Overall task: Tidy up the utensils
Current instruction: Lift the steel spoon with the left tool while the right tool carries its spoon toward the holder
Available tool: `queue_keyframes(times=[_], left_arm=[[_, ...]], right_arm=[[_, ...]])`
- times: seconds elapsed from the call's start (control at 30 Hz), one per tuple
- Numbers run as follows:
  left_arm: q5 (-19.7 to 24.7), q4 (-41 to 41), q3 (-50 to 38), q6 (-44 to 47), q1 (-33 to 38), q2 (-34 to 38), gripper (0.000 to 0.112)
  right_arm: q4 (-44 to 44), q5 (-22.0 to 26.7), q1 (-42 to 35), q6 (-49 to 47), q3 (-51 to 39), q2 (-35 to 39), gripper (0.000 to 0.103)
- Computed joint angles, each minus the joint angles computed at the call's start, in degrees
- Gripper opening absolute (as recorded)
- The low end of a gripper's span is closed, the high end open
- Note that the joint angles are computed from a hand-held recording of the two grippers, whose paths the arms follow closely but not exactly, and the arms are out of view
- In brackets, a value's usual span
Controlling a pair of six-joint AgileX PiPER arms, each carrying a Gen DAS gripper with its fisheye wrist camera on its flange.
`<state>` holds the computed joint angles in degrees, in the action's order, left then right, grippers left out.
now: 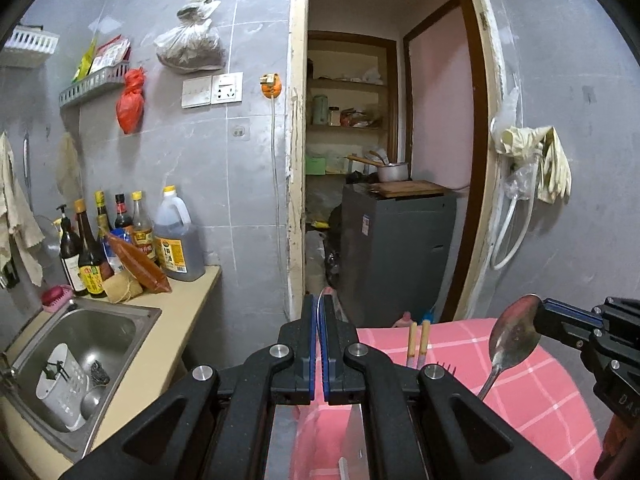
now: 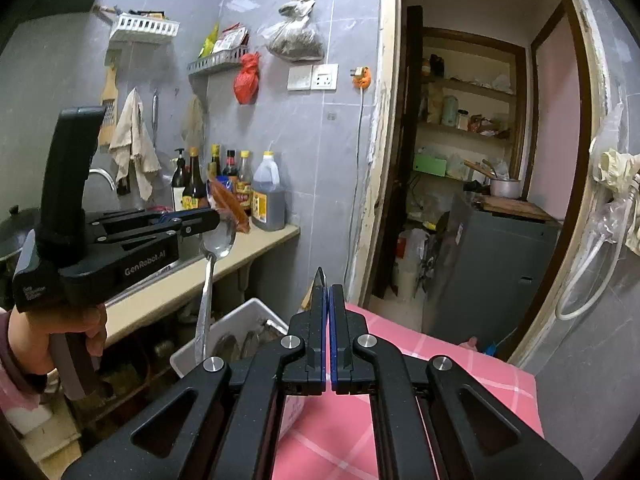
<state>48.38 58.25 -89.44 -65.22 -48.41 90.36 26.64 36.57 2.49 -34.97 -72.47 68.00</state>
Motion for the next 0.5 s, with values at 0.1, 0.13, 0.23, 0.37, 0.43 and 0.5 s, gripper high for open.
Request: queue_keyframes(times=[0.1, 0.13, 0.23, 0.37, 0.43, 0.5], left_arm=[[0.1, 3.7, 1.9, -2.3, -1.7, 0.1, 0.002], [0.0, 4.7, 2.4, -2.9, -2.2, 0.0, 0.002], [1.0, 7.5, 3.4, -3.8, -3.9, 0.4, 0.002], [3.5, 11.8, 4.5, -4.8, -6.4, 1.0, 0.002], [5.0, 13.7, 4.9, -5.0, -7.6, 1.4, 0.002], [5.7, 14.1, 4.8, -4.3, -8.3, 1.7, 0.003]], right_arm=[[1.4, 1.0, -1.0, -1.0, 0.2, 0.1, 0.002], [1.9, 1.3, -1.4, -1.2, 0.5, -0.1, 0.002], [3.8, 1.8, -2.6, -2.7, 1.5, -0.5, 0.002], [5.3, 2.4, -3.4, -3.7, 2.4, -0.3, 0.002], [6.0, 3.0, -3.8, -4.1, 2.9, -0.5, 0.002], [6.3, 2.7, -3.6, -4.2, 3.4, -0.4, 0.002]])
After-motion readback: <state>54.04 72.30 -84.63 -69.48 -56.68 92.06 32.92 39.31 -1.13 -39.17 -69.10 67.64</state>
